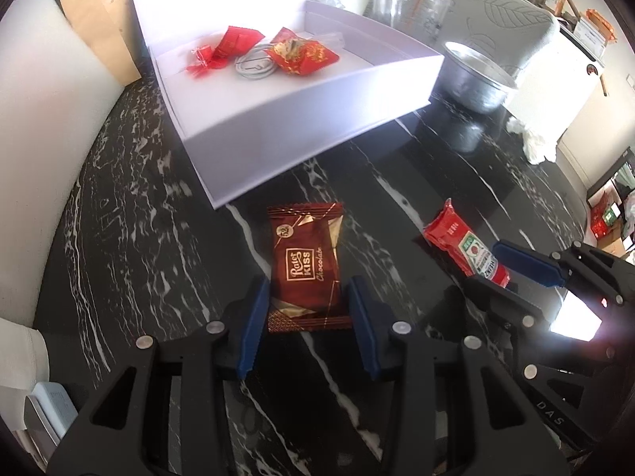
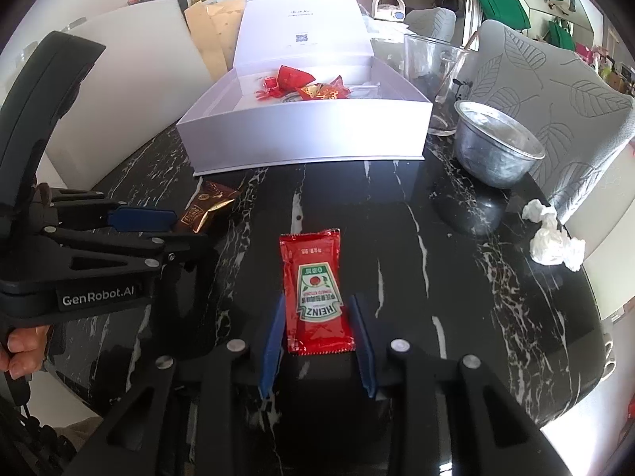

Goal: Organize objects
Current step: 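Grasp the brown chocolate packet with the left gripper while the right grasps the red ketchup sachet, then lift the chocolate packet with the left gripper while the right gripper lifts the ketchup sachet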

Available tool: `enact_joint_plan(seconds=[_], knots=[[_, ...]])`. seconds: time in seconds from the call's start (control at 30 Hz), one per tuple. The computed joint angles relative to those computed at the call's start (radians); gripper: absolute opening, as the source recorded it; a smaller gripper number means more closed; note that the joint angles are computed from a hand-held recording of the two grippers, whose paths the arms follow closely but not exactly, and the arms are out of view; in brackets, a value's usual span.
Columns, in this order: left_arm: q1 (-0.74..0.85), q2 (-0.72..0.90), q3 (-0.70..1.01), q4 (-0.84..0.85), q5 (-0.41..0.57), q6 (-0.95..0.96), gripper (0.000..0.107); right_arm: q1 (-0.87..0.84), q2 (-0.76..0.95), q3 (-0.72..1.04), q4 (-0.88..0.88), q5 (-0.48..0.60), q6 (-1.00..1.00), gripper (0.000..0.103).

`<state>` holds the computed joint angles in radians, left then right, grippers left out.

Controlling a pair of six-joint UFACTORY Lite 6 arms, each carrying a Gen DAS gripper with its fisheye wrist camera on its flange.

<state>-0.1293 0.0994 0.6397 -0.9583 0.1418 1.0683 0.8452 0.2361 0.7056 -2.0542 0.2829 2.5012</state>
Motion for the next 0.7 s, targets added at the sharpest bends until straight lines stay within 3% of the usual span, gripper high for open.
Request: enact_joint_plan(seconds=[0.17, 0.33, 0.5, 0.6, 0.7], knots=[[0.005, -0.065, -0.059, 0.016, 0.043, 0.01, 0.04, 0.039, -0.055, -0.058, 0.07, 0.011, -0.023, 0.033], [-0.001, -0.137, -0.121, 0.121, 0.06, -0.072, 0.04, 0.084, -0.087, -0.116, 0.001, 0.058, 0.073, 0.033], [0.037, -0.133, -0.13, -0.115, 0.08, 0.182, 0.041, 0.068, -0.078, -0.119, -0.132, 0.063, 0.189, 0.04], [0.06, -0.109, -0.115, -0.227, 0.11, 0.303, 0.05, 0.05, -0.064, -0.105, -0.2, 0.054, 0.233, 0.045], [0.052, -0.095, -0.114, -0.333, 0.101, 0.414, 0.055, 0.061, -0.033, -0.078, -0.119, 0.076, 0.133, 0.049]])
